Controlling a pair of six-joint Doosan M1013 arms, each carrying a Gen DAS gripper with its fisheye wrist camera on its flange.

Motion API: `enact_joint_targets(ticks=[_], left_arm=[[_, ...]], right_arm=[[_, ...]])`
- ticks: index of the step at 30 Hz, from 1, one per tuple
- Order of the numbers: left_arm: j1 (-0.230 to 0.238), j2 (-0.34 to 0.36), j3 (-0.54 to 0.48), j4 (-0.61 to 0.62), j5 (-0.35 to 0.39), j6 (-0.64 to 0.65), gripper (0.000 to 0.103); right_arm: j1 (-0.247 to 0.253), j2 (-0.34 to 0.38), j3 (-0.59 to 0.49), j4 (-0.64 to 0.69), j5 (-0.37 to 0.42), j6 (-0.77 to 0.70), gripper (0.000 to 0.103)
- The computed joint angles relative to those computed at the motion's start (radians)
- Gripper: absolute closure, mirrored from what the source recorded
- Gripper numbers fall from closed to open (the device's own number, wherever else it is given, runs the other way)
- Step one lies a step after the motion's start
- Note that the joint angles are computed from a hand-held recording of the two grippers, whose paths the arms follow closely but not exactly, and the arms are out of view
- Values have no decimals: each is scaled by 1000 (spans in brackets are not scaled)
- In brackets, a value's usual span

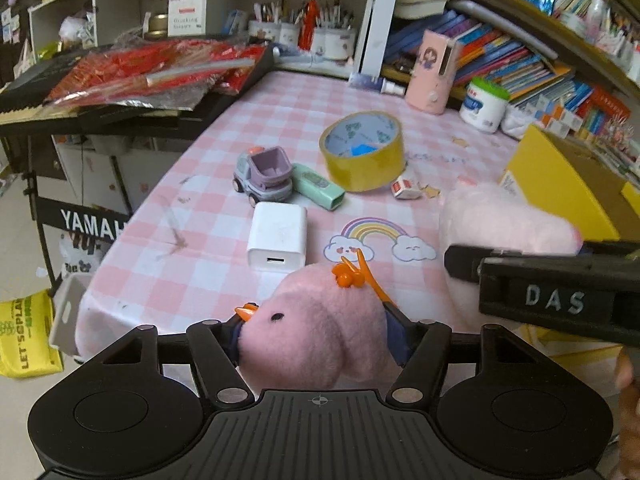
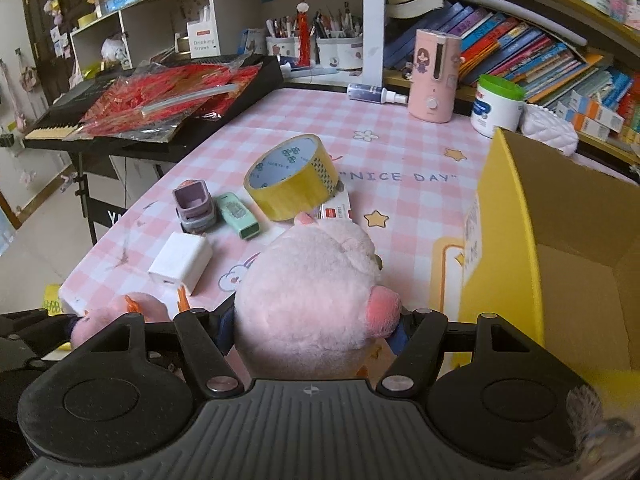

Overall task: Organize objects
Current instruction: 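Close the right tool on the pink pig while the left tool grasps the orange-footed plush, then carry both plush toys over the open yellow box with both tools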

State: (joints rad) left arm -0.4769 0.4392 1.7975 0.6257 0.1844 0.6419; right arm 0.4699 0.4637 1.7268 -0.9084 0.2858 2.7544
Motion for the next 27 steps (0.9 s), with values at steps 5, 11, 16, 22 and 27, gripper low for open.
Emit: enact_joint_targets(ticks=[5, 11, 16, 22, 27], left_arm=[[-5, -56, 64, 204, -34, -212, 39], [-7, -100, 123, 291, -47, -307, 39], [-9, -134, 167, 375, -62, -390, 39], [-13, -162, 204, 369, -71, -373, 39], [-18, -179, 225, 278, -84, -257, 39]], right_arm=[[18, -38, 51, -101, -3, 150, 37], [55, -85, 113, -239, 25, 319, 37], [83, -112, 151, -268, 73, 383, 37], [99, -128, 177, -148, 107, 347, 37], [117, -141, 200, -135, 128, 372, 37]])
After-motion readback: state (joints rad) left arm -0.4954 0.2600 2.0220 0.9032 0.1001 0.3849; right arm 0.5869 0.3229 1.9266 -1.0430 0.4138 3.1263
